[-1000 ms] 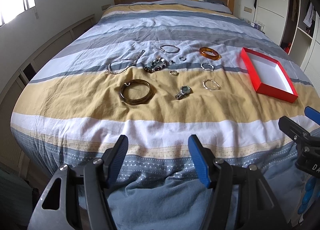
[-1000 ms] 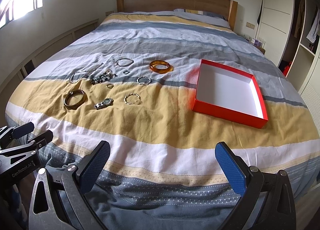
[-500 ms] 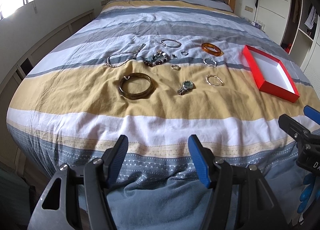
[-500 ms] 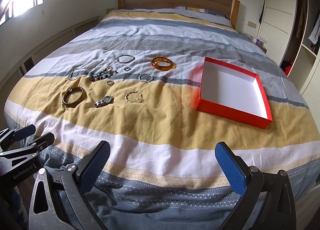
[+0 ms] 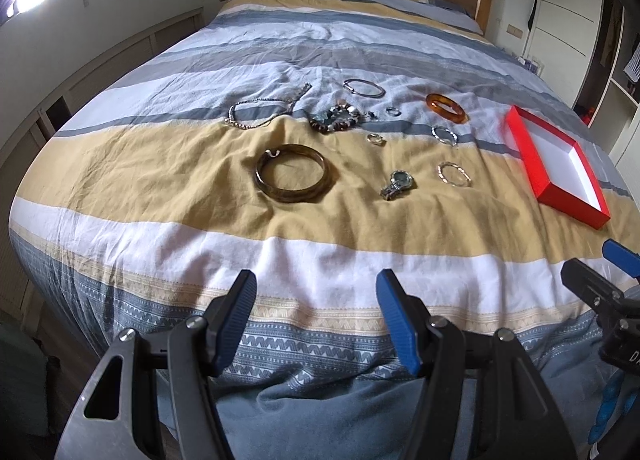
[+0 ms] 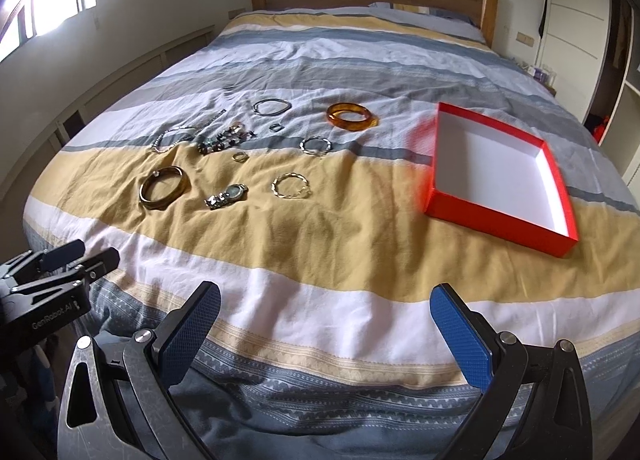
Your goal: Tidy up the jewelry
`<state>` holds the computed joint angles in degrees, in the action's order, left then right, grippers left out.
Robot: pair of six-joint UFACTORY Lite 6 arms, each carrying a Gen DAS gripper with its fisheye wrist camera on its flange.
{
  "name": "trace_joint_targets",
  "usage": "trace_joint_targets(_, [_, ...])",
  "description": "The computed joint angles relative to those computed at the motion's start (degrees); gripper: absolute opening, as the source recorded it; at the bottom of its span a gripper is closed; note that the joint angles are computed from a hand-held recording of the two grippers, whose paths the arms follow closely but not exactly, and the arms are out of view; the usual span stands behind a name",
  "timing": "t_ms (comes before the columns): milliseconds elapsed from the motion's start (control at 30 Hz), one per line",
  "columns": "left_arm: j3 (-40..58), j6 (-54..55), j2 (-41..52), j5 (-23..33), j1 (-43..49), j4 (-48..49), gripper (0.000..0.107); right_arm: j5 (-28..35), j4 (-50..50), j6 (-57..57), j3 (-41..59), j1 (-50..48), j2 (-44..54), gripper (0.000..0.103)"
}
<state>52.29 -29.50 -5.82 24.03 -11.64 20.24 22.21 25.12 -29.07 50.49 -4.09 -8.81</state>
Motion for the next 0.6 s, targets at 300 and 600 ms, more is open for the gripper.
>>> trace_joint_targets(300, [1.8,8.7,3.1,-2.4,0.8,-6.3,0.06,1.7,10.0,-9.8,3.9,-1.3,5.7,0.091])
trace_joint_targets(600, [5.6,17.5,7.9,-4.6,0.3,-13.0,0.059,4.1,16.5,-18.3,8.5,-3.1,12.7,0.077])
